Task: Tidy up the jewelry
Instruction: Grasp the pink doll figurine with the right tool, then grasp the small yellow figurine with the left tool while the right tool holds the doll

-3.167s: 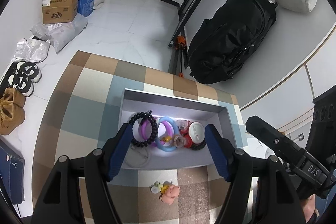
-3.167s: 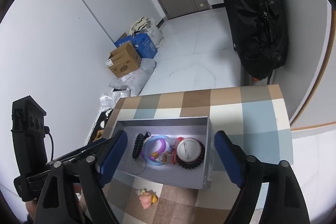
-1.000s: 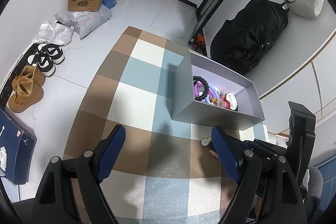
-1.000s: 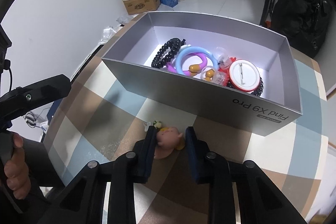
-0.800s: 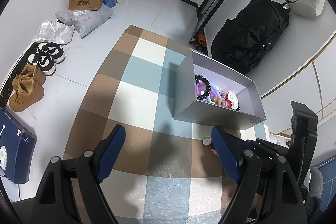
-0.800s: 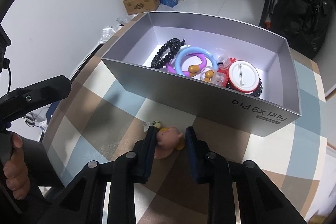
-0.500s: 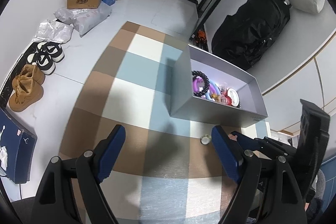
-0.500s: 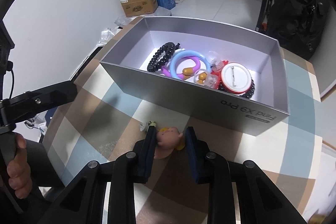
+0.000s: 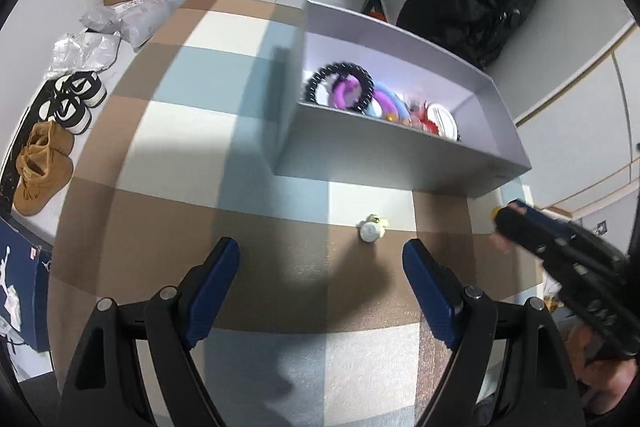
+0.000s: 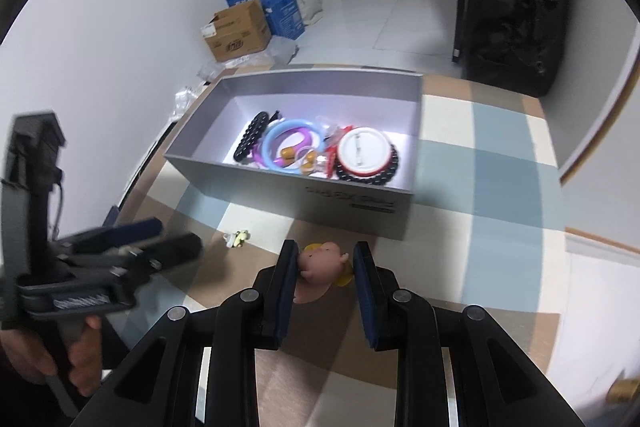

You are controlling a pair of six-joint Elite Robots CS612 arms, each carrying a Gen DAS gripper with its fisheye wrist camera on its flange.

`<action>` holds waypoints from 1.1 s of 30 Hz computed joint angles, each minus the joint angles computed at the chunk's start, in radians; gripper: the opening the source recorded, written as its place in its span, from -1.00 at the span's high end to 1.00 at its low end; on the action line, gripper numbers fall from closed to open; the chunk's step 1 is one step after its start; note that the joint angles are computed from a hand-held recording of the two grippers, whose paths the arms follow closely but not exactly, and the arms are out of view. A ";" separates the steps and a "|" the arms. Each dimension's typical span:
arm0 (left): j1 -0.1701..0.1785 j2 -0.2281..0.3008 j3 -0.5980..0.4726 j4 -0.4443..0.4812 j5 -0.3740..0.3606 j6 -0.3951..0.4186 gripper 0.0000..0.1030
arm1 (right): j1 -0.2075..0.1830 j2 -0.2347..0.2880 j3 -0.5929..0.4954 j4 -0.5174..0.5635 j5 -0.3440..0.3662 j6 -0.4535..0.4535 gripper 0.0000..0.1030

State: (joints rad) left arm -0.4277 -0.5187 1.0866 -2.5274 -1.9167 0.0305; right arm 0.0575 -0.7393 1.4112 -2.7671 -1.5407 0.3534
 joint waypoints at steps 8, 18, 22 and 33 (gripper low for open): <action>-0.025 -0.010 0.030 -0.059 0.074 0.054 -0.44 | -0.031 -0.031 0.058 -0.045 0.031 0.076 0.48; -0.043 -0.014 0.054 -0.115 0.138 0.084 -0.02 | -0.039 -0.057 0.100 -0.089 0.025 0.097 0.48; -0.048 -0.014 0.054 -0.117 0.136 0.098 0.38 | -0.042 -0.061 0.109 -0.100 0.021 0.108 0.48; -0.051 -0.015 0.048 -0.094 0.128 0.126 0.85 | -0.038 -0.062 0.111 -0.111 0.017 0.102 0.48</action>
